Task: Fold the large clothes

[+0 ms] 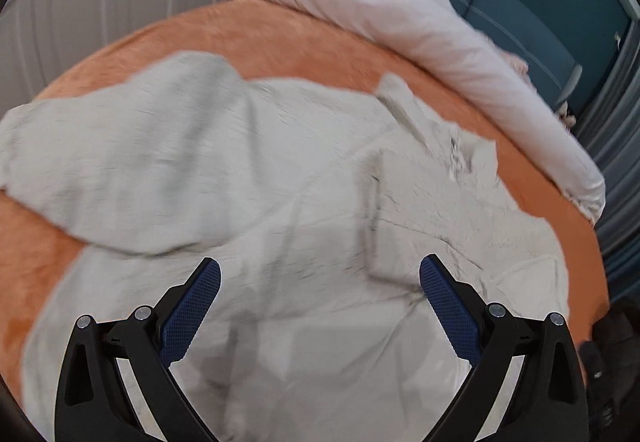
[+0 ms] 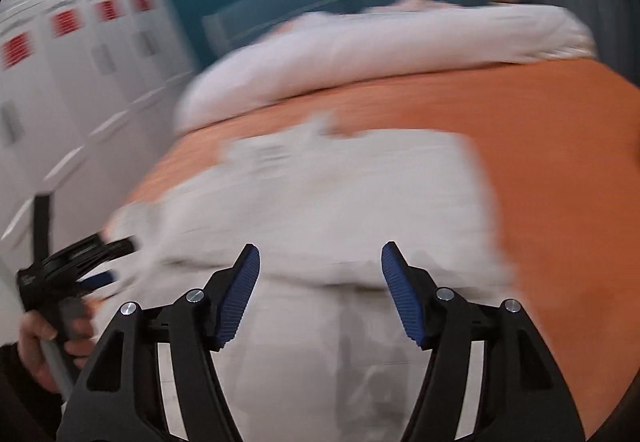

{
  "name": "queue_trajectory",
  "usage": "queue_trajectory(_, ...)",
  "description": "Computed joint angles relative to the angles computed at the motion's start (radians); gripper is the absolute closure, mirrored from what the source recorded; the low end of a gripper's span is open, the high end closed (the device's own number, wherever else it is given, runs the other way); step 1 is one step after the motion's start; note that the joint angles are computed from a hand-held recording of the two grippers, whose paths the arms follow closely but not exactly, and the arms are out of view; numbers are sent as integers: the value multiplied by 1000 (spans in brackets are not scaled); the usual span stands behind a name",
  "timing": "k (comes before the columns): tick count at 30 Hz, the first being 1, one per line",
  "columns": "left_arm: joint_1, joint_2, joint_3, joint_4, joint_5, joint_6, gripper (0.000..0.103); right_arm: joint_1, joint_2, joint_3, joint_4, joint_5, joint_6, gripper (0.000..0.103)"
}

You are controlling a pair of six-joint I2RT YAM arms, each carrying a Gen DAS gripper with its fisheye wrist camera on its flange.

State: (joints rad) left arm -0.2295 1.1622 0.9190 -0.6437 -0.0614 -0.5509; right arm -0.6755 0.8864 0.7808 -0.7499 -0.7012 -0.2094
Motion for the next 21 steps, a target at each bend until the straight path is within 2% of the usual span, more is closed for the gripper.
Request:
queue_trajectory(2, -52, 90, 22, 49, -34, -28, 8, -88, 117, 21, 52, 22, 18, 40)
queue_trajectory(5, -114, 196, 57, 104, -52, -23, 18, -108, 285, 66, 109, 51, 56, 40)
queue_trajectory(6, -125, 245, 78, 107, -45, -24, 30, -95, 302, 53, 121, 64, 62, 40)
queue_trajectory(7, -122, 259, 81, 108, -40, -25, 37, -56, 344, 59, 145, 103, 83, 40)
queue_trajectory(8, -132, 275, 82, 126, -55, -34, 41, -53, 341, 46, 140, 105, 66, 47)
queue_trajectory(9, -133, 274, 78, 137, -65, -26, 54, -26, 349, 34, 142, 109, 47, 57)
queue_trajectory(10, -144, 272, 73, 155, -76, -4, 71, 15, 341, 21, 158, 135, 58, 76)
queue_trajectory(11, -152, 265, 70, 160, -96, 5, 76, 45, 308, 16, 174, 156, 70, 91)
queue_trajectory(12, -163, 251, 60, 172, -116, 15, 84, 29, 253, 2, 187, 121, 74, 92)
queue_trajectory(13, -170, 234, 49, 179, -127, 25, 86, -13, 199, -4, 187, 57, 70, 95)
queue_trajectory(15, -191, 233, 31, 192, -151, 45, 83, -57, 156, -28, 214, 33, 68, 95)
queue_trajectory(17, -196, 251, 14, 200, -165, 48, 82, 9, 297, -23, 202, 182, 30, 91)
queue_trajectory(18, -207, 258, 1, 212, -185, 45, 80, 18, 360, -24, 199, 190, 44, 90)
queue_trajectory(19, -217, 255, -10, 219, -207, 47, 80, 0, 373, -9, 186, 160, 50, 90)
queue_trajectory(20, -216, 250, -14, 220, -212, 52, 79, 4, 335, 19, 154, 183, 42, 90)
queue_trajectory(21, -214, 244, -22, 222, -213, 53, 77, 8, 265, 3, 178, 215, 70, 90)
